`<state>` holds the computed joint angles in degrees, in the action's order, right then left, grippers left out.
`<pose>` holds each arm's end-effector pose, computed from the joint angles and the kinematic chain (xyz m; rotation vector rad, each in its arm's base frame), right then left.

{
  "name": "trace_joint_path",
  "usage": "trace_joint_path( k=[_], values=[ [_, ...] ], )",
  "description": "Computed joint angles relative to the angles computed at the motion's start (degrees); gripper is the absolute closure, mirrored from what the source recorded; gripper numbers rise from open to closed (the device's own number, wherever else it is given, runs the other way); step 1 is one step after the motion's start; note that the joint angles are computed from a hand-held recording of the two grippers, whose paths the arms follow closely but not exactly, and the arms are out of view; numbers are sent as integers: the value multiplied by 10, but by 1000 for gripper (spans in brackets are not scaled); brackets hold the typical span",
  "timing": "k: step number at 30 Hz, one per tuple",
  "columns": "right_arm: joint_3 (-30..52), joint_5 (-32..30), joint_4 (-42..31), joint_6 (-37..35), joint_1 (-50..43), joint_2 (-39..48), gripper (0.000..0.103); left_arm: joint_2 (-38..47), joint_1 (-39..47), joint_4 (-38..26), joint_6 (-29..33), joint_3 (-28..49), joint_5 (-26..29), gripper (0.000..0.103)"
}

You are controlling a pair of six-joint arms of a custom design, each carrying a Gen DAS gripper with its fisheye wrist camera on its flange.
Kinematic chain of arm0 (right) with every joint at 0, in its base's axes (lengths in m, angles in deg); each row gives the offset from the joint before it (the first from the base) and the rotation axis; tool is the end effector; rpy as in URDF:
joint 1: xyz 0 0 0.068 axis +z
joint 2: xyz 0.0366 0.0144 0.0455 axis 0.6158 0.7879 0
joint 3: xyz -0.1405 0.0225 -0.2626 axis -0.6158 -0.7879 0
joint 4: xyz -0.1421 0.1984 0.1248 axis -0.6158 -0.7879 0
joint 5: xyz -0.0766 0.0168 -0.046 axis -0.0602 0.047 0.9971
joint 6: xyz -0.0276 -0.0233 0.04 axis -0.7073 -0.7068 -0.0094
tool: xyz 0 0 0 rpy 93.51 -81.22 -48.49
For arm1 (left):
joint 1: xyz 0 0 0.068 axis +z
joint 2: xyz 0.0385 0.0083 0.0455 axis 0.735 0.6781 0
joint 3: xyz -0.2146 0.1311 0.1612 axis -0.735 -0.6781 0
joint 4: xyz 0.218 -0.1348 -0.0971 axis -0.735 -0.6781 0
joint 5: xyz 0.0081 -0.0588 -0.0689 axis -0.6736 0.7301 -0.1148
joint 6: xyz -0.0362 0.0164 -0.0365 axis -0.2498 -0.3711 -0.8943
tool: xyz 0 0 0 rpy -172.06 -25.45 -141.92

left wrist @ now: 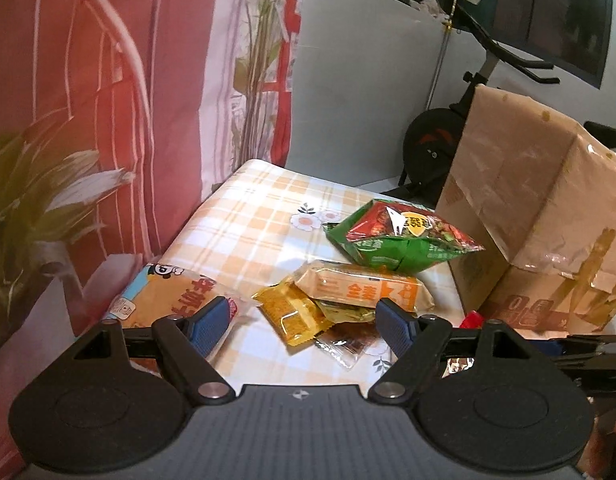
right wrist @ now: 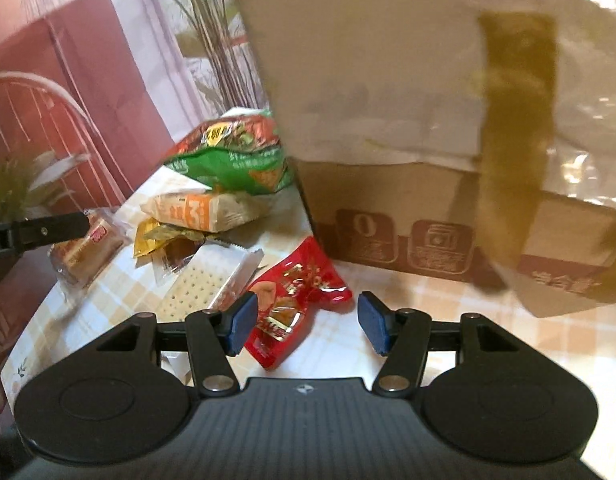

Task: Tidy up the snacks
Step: 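Move both tools back to the snacks on the table, then grasp the red packet with the right tool while the left tool grasps the cracker pack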

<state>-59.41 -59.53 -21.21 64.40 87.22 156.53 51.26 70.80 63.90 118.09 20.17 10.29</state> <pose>0.1483 0.1501 0.0806 0.2117 2.4027 0.3040 0.2109 0.0688 0.1129 0.3776 2.2305 -0.2972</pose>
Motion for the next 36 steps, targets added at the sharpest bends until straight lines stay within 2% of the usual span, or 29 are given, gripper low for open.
trace_joint_path(
  k=[5, 9, 16, 21, 26, 30, 34, 36],
  values=[
    [52, 11, -44, -6, -10, 47, 42, 5, 3, 0, -6, 0, -4, 21],
    [85, 27, -65, 3, -16, 77, 31, 12, 2, 4, -5, -3, -10, 21],
    [131, 36, -98, -28, -11, 118, 23, 21, -3, 10, -5, -9, -18, 21],
    [110, 42, -83, -57, 14, 113, 24, 27, -10, 15, -6, -11, -21, 21],
    [84, 52, -84, -42, 32, 93, 24, 27, -16, 14, -3, -14, -22, 21],
    [60, 61, -101, -11, 37, 67, 24, 29, -20, 14, -3, -16, -22, 21],
    [76, 88, -172, 16, 57, 46, 24, 32, -20, 15, -2, -17, -21, 21],
    [76, 95, -165, 17, 61, 38, 24, 32, -20, 14, -1, -19, -21, 21]
  ],
)
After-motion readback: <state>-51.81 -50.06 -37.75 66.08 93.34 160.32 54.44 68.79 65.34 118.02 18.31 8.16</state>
